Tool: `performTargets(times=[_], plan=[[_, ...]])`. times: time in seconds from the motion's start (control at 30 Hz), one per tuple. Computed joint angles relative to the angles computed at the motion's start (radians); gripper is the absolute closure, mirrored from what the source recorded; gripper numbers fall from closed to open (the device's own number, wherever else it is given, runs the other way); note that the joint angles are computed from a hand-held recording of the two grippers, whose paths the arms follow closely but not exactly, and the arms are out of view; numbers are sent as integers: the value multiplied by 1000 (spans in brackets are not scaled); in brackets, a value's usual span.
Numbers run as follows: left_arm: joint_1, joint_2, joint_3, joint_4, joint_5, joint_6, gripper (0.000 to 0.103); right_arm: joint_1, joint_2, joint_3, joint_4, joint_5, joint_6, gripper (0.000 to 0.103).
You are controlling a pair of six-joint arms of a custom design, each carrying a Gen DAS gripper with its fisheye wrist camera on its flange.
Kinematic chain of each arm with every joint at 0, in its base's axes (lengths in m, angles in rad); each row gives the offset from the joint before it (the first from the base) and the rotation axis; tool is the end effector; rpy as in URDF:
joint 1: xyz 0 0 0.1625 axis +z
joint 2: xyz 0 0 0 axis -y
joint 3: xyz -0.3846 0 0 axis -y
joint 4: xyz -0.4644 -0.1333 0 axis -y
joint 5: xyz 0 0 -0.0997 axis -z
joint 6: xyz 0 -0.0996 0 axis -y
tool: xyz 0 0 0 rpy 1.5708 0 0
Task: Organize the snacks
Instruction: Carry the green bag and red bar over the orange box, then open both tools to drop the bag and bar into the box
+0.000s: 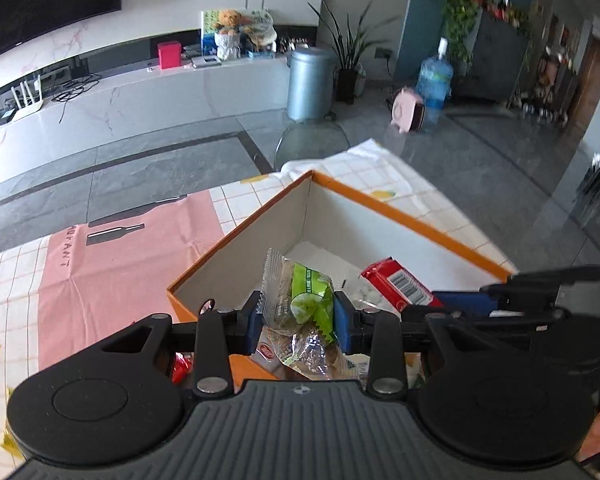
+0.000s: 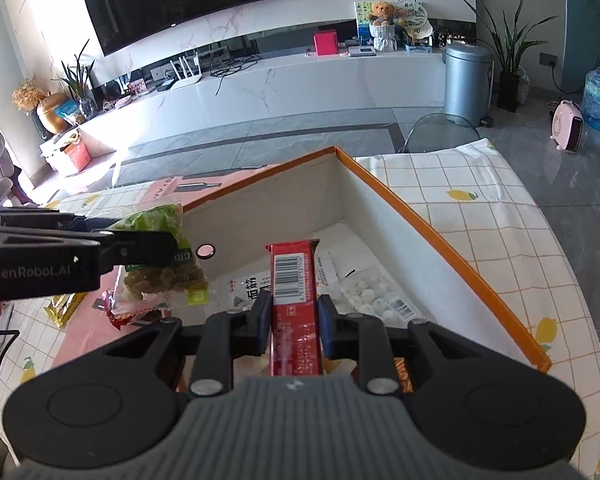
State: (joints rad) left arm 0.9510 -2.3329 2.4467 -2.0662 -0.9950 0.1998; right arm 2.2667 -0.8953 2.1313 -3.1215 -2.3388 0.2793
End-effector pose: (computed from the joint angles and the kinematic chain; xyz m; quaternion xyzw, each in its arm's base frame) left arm -0.0329 -0.3690 0.3476 0.3257 0.8849 -0.2360 0.2348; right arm 0.3762 -0.3504 -0.0132 0.1319 -0.9081 0.3017 0.2588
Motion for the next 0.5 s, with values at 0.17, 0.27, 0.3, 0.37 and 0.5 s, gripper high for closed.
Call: performTargets(times=[0.17,0.27,0.3,0.37,0.5], plan=[[71,165,-48,-67,-7,69,63,-92,54,-67,35,45,-56,82],[92,238,-76,-65,27,85,63,-134,84,-109,81,65,-74,82],[101,258,-85,-63,33,89,63,-145,93,-122,94,73,-80,82],[117,294,-104,-58,35,94,63,-162,116,-152,121,77,-87,82],[126,340,-118,-58,55,121,63,-192,150,-200,169,84,-91,82]])
